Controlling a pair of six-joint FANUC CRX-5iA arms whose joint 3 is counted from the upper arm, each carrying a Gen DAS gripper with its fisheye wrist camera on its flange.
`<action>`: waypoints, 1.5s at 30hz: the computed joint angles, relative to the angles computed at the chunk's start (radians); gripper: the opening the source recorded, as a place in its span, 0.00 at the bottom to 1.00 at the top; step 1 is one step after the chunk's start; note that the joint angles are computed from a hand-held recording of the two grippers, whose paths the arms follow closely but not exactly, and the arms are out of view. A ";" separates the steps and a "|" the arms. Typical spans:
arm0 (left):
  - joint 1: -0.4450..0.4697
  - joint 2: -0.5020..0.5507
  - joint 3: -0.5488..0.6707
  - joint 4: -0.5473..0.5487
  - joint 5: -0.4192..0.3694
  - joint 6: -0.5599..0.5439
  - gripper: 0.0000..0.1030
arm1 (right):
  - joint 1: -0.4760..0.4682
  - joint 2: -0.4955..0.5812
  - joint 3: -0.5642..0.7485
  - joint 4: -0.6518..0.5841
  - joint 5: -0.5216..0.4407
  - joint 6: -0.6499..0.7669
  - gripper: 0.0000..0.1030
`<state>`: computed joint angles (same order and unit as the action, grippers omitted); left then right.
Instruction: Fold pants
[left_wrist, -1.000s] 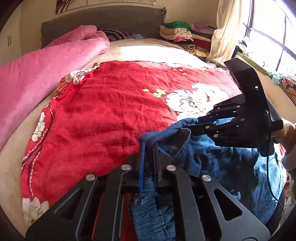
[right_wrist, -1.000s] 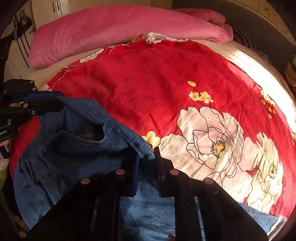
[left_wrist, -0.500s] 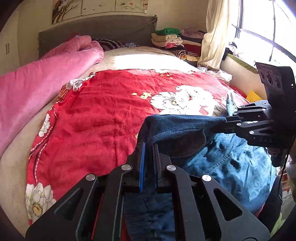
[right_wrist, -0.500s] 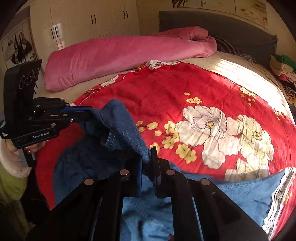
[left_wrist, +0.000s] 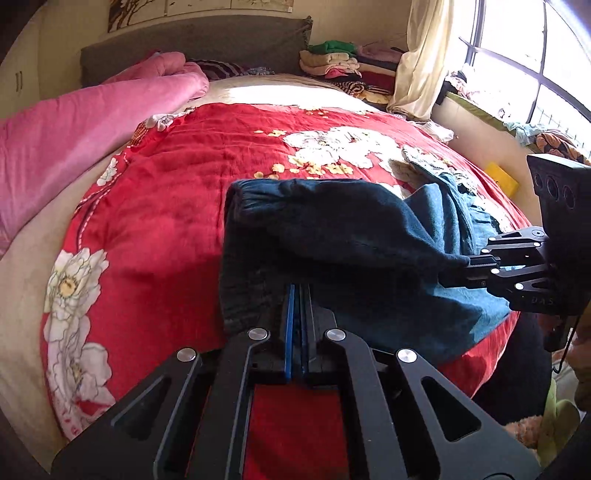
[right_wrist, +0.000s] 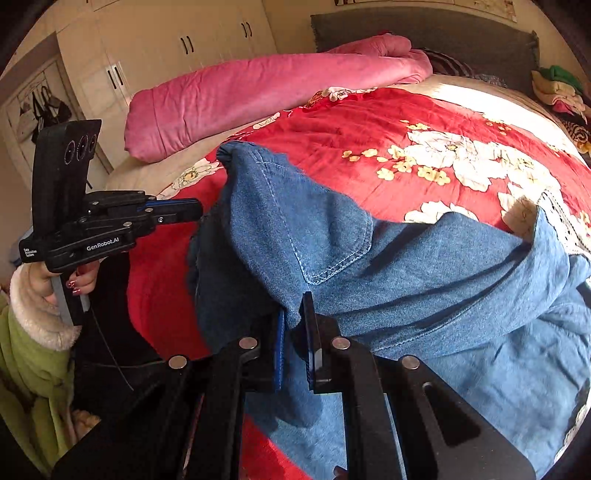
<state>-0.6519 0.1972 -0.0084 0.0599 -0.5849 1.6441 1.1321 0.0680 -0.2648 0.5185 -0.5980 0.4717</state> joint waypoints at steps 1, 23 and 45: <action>0.004 -0.012 -0.018 0.013 0.002 -0.009 0.00 | 0.004 -0.008 -0.016 0.004 0.016 -0.018 0.08; 0.046 0.125 0.053 0.415 -0.020 -0.050 0.00 | 0.073 -0.030 -0.144 0.264 0.024 -0.279 0.08; 0.057 0.112 0.111 0.255 -0.043 0.002 0.57 | 0.058 -0.069 -0.207 0.357 0.075 -0.400 0.09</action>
